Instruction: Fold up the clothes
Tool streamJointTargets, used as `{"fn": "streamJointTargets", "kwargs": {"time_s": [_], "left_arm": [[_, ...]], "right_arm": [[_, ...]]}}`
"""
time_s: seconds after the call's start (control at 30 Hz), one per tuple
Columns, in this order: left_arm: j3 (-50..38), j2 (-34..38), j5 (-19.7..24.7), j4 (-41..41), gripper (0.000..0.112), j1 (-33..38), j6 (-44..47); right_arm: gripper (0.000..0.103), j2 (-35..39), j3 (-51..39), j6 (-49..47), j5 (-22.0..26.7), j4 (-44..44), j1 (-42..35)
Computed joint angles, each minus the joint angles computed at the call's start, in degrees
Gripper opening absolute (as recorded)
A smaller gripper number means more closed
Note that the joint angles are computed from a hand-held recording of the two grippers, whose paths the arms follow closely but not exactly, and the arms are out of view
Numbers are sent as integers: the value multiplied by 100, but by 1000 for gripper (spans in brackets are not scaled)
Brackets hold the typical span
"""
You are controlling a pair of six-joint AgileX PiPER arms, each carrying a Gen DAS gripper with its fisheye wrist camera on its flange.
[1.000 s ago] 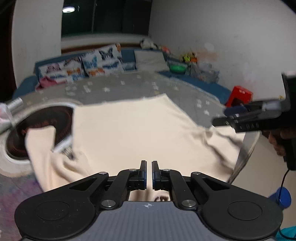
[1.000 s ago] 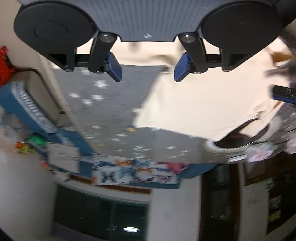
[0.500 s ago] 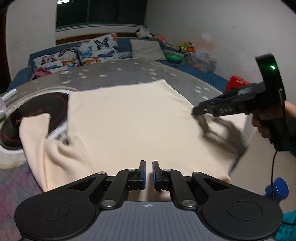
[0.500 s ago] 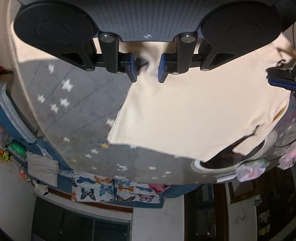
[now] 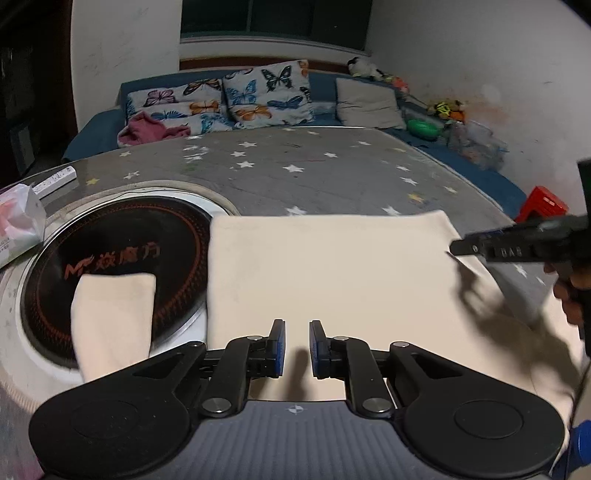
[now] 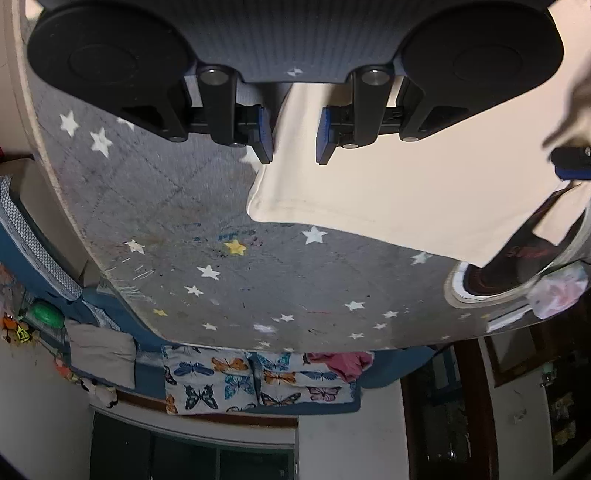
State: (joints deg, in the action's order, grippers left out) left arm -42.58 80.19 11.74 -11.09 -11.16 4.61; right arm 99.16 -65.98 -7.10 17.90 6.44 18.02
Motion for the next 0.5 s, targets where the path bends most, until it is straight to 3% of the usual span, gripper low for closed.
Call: {"fn": "streamJointTargets", "kwargs": {"time_s": [0.17,0.27,0.5], "left_arm": [[-747,759,109,-74,15,227,52],[-1151,1158,205,-196,15,356,112],[-1924,1836,335,-33,17,530,-112]], "right_arm": [[23,363,-373,124,39,-71,-9],[13,531,-614,293,108,-237,27],[8,1007,-1239,1224,188,-1092,171]]}}
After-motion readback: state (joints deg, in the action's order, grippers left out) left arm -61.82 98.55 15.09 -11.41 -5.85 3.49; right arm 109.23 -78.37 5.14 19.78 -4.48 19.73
